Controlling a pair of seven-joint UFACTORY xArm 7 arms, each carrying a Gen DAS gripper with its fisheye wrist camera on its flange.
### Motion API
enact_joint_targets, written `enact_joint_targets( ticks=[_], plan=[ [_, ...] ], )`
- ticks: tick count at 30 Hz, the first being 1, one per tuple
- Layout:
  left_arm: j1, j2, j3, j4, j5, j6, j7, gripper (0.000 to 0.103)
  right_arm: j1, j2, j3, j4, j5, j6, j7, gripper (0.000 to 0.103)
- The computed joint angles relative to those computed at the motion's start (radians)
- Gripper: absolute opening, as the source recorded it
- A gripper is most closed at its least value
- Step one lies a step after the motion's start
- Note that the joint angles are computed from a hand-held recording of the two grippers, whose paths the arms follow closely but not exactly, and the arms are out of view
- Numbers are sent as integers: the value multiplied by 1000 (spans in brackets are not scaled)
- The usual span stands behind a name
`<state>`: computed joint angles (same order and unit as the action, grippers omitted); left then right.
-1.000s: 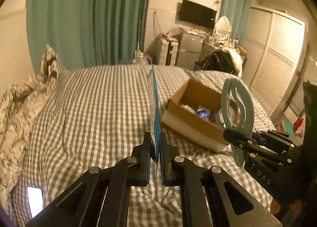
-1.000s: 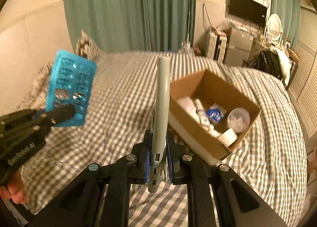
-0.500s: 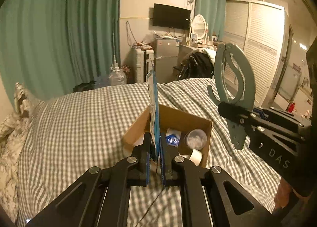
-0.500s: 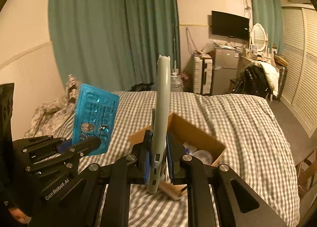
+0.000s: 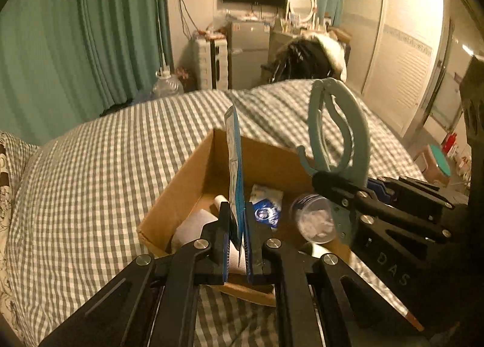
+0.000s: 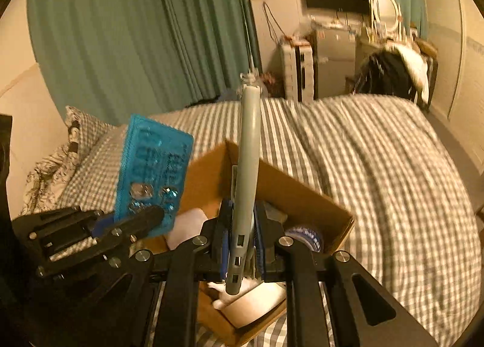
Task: Organize objects
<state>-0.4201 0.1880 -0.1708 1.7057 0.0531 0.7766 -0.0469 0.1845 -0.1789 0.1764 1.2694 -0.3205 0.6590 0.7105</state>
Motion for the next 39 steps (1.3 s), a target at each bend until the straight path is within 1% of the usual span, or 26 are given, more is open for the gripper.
enact_joint_targets(
  ticks=[3,5,7,9,10,11,12,13,14,15,16,19,21,23,24,27,28,29,30,31,32,33,34,37,38,39],
  plan=[
    [2,24,5,-4,12,-11,9,7,-7,0,-18,-37,24,-33,-14,13],
    [4,31,11,-14,24,-23,16,7,-20,-12,-20,-60,16,-58,8,13],
    [2,42,12,-11,26,-18,9,10,-29,-29,-20,-76,16,-69,25,14],
    [7,39,12,-15,14,-11,10,13,-40,-42,-9,-86,-3,-76,52,21],
    [9,33,11,-21,10,-9,11,17,-47,-49,-2,-89,-15,-78,70,32],
    [9,24,12,-30,13,-11,6,23,-50,-52,-3,-88,-17,-84,73,39],
    [9,10,13,-40,18,-14,3,27,-55,-58,0,-88,-24,-86,84,41],
    [9,-10,15,-55,26,-22,-2,36,-59,-65,7,-85,-32,-80,97,41],
    [12,-28,16,-67,33,-30,-7,42,-62,-72,16,-73,-44,-62,108,41],
    [17,-49,18,-78,38,-41,-11,52,-65,-77,22,-62,-54,-46,112,41],
    [23,-66,18,-84,38,-49,-13,56,-68,-83,32,-46,-71,-23,122,41],
    [46,-141,18,-115,25,-65,-12,56,-71,-105,63,3,-121,40,150,42],
    [62,-201,19,-140,35,-81,-23,61,-69,-125,82,36,-145,74,166,44],
    [80,-259,16,-167,55,-104,-41,77,-69,-143,115,78,-182,118,186,52],
    [91,-307,16,-198,64,-131,-52,78,-69,-150,132,100,-201,141,191,54],
    [120,-390,14,-227,62,-153,-56,81,-62,-157,184,177,-254,218,190,60],
    [129,-407,7,-230,66,-155,-62,82,-60,-158,205,205,-276,249,189,64],
    [140,-446,6,-250,70,-166,-66,86,-59,-159,233,239,-305,286,191,68],
    [151,-465,0,-253,77,-171,-72,90,-56,-159,251,261,-325,309,193,69],
    [163,-481,-4,-254,82,-181,-76,98,-54,-159,272,287,-349,335,193,72],
    [176,-506,-7,-269,90,-199,-84,101,-52,-157,286,308,-365,351,191,75],
    [186,-533,-7,-286,92,-217,-87,101,-51,-156,302,328,-384,369,191,77],
    [192,-555,-5,-296,87,-224,-83,101,-51,-153,324,350,-408,392,195,80],
    [223,-593,-15,-316,91,-233,-94,103,-54,-140,383,408,-478,449,207,86],
    [231,-611,-14,-332,90,-238,-96,103,-53,-138,394,415,-495,457,215,91],
    [240,-621,-14,-343,89,-243,-100,103,-54,-139,407,418,-520,462,232,93]
  ],
)
